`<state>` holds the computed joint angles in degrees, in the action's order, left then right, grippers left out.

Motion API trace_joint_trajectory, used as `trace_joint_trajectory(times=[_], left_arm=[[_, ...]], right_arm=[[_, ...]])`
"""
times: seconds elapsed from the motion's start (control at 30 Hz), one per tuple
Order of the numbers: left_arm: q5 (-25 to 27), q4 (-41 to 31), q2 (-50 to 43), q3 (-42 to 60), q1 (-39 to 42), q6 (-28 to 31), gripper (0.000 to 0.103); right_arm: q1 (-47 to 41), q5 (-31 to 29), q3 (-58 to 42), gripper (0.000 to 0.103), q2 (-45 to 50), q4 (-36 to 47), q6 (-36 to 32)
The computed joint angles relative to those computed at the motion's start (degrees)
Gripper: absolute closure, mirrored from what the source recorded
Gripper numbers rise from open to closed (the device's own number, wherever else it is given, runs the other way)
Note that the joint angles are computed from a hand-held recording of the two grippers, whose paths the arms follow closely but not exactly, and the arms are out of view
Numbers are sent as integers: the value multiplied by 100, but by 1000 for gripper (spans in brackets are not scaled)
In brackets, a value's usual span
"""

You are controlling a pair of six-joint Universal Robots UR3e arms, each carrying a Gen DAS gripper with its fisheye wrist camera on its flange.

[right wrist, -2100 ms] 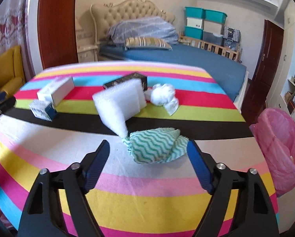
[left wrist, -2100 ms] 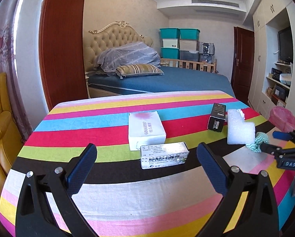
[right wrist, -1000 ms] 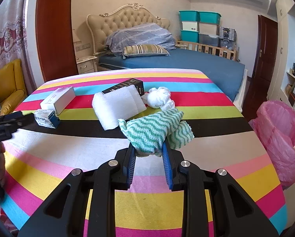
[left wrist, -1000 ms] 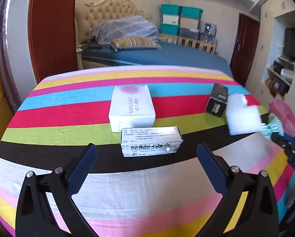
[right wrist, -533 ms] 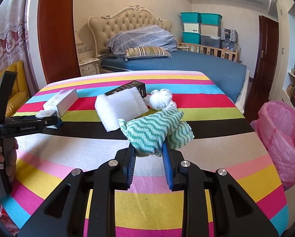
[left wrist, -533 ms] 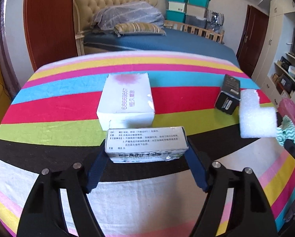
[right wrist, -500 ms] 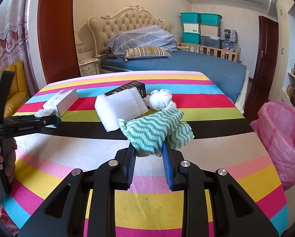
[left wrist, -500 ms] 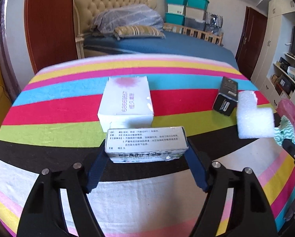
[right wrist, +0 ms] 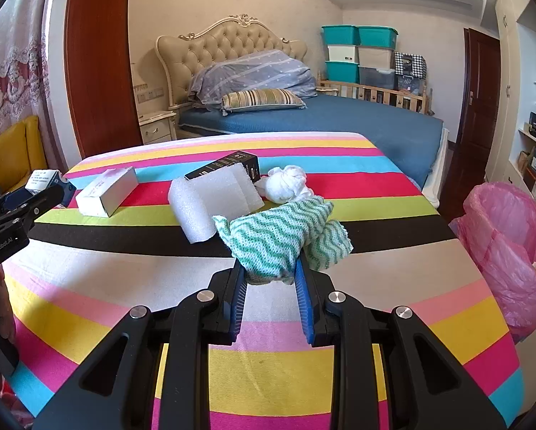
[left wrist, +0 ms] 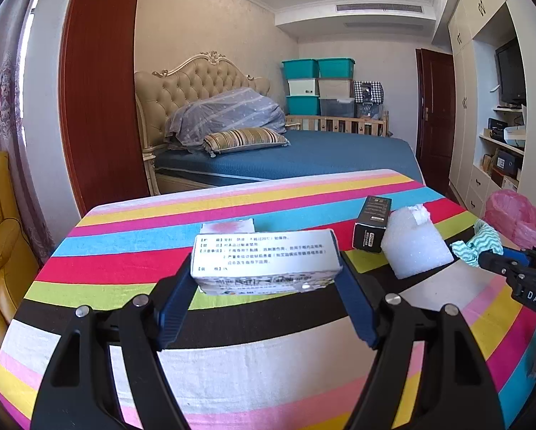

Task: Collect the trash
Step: 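Grasp the striped cloth with the right tool while the left tool grasps a white medicine box, then carry the striped cloth and medicine box over the pink wastebasket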

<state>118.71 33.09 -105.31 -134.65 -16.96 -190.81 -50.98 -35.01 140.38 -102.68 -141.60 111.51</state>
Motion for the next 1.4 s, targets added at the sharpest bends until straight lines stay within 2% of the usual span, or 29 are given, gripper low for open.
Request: trace_joint_trajectory(times=[0.4, 0.53, 0.63, 0.83, 1.17, 1.4], left_arm=[[-327, 648, -2, -335, 169, 107, 30], [-291, 784, -76, -325, 136, 154, 30], [-119, 1159, -220, -345, -32, 264, 30], [-176, 1130, -136, -416, -280, 221, 30], [-144, 825, -205, -173, -818, 272, 30], [-192, 583, -274, 23, -1024, 293, 30]], right_arm=[[-154, 142, 220, 77, -255, -49, -37], [-247, 245, 264, 77, -502, 388, -253], [-345, 347, 295, 77, -884, 1000, -608], [-799, 678, 13, 77, -1826, 3158, -1822], [-1464, 845, -668, 77, -2140, 5661, -3486], [-1640, 852, -822, 77, -2012, 6119, -3871]])
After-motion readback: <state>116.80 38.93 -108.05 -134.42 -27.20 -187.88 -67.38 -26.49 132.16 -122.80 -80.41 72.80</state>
